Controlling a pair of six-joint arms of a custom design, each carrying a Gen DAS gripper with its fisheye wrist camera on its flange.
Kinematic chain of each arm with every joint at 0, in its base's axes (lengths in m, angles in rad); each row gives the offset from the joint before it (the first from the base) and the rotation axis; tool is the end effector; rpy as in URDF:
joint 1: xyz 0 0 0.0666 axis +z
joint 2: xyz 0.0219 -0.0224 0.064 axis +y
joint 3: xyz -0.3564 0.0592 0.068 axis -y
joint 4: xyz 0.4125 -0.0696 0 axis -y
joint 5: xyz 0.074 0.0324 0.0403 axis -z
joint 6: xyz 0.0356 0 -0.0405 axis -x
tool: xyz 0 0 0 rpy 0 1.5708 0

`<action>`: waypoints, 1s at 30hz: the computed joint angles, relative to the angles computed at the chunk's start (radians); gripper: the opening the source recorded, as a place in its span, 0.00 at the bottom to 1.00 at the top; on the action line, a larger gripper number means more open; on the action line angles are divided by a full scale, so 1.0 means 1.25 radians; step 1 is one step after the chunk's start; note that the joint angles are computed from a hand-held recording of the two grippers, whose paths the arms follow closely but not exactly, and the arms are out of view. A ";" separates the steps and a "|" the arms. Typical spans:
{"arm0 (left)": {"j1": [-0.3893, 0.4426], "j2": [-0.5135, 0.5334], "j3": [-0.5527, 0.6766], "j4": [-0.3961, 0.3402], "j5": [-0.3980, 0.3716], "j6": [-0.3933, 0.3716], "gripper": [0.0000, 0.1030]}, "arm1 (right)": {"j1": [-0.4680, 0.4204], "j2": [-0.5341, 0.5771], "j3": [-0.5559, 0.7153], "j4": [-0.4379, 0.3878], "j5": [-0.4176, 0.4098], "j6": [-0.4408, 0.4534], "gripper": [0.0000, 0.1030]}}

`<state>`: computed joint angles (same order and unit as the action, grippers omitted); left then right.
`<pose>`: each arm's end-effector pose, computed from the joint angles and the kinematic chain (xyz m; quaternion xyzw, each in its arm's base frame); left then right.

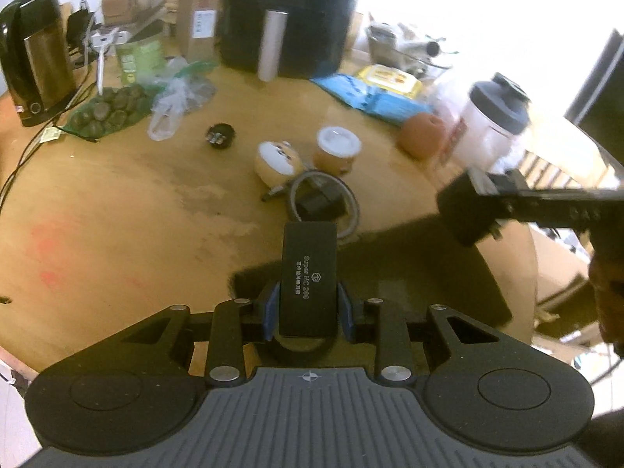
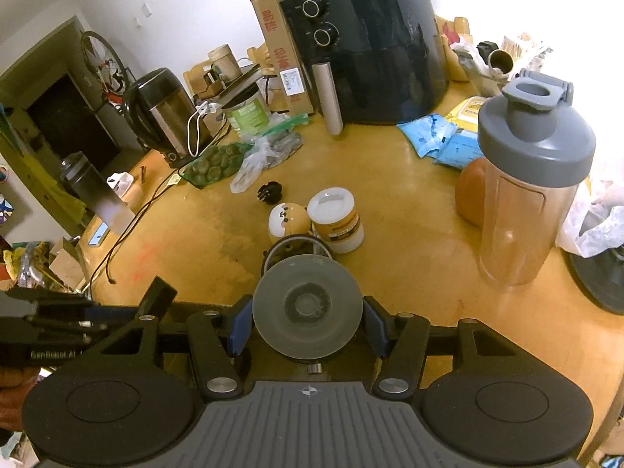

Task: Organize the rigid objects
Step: 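Lower the black power bank into the box with the left gripper while the right gripper carries the speaker, then lower the round grey speaker into the box and open the right gripper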

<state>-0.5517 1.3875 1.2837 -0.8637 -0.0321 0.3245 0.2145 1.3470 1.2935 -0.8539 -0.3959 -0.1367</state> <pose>0.4229 -0.2594 0.3603 0.1035 0.9491 -0.1121 0.2755 0.4727 0.1166 0.3868 -0.1000 0.9238 0.2389 0.2819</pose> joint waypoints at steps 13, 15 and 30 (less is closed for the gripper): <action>-0.066 -0.027 -0.036 -0.009 -0.055 -0.033 0.50 | -0.014 -0.039 -0.035 -0.012 -0.023 0.018 0.59; -0.072 -0.041 -0.046 -0.006 -0.066 -0.007 0.51 | -0.016 -0.044 -0.040 -0.016 -0.026 0.024 0.59; -0.129 -0.084 -0.079 -0.058 -0.171 0.181 0.52 | -0.015 -0.049 -0.047 -0.075 -0.061 0.093 0.59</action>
<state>-0.7128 1.2821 1.1847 -0.9368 -0.2457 0.5507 0.1955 1.2863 1.2352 -0.9482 -0.4717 -0.0208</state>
